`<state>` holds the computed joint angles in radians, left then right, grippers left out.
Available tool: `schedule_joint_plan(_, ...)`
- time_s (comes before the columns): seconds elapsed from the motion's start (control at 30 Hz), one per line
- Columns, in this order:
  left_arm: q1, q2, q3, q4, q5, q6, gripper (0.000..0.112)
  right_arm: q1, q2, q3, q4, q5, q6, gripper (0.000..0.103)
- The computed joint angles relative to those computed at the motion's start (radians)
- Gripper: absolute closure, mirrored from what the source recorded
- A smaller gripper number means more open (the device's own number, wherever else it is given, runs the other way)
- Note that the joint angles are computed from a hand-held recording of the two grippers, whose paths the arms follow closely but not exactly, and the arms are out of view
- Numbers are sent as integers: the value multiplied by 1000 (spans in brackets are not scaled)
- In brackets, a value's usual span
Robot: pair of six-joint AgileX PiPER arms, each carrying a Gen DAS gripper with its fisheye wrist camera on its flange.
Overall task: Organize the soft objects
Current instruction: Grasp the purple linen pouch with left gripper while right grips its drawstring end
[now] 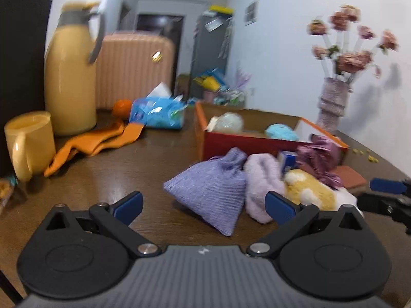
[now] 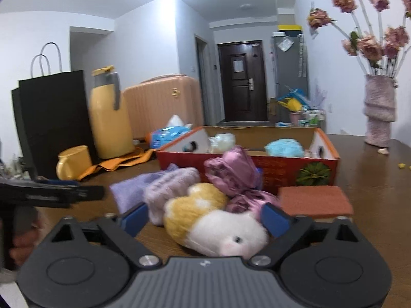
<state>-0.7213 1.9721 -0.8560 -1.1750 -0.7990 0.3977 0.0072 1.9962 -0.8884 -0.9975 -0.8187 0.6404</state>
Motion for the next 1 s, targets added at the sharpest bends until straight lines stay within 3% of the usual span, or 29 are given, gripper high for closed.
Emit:
schedule_joint_plan(0.07,52,14,-19,47,55,-73,14,33,7,-29,-13,26,34,24)
schedule_joint_plan(0.13,91,33,-40,115,93,-140,19,68,19,-65,-36,57,85,41)
schedule_joint_plan(0.17,99,49,-59,125,99,-137,27,84,24,-80,-47,69,108,44)
schedule_joint_plan(0.3,126,107,-147,38,144,-31,48,122,34,-89,-45,64,105,44)
schedule_joint_plan(0.37,149,110,-141,77,171,-98,65,132,35,-85,-64,58,105,44)
schedule_joint_plan(0.5,162,100,-99,177,148,-231,93,157,37,-57,-72,38,21,44)
schedule_joint_plan(0.57,163,86,-83,205,151,-257,100,177,37,-50,-75,41,-5,44)
schedule_joint_plan(0.73,149,-32,60,279,182,-306,102,214,41,-54,-81,73,6,44)
schedule_joint_plan(0.83,155,-141,225,422,190,-433,103,209,41,-48,-87,61,23,44)
schedule_joint_plan(1.0,156,-257,467,752,74,-797,103,183,66,-78,-177,11,126,44)
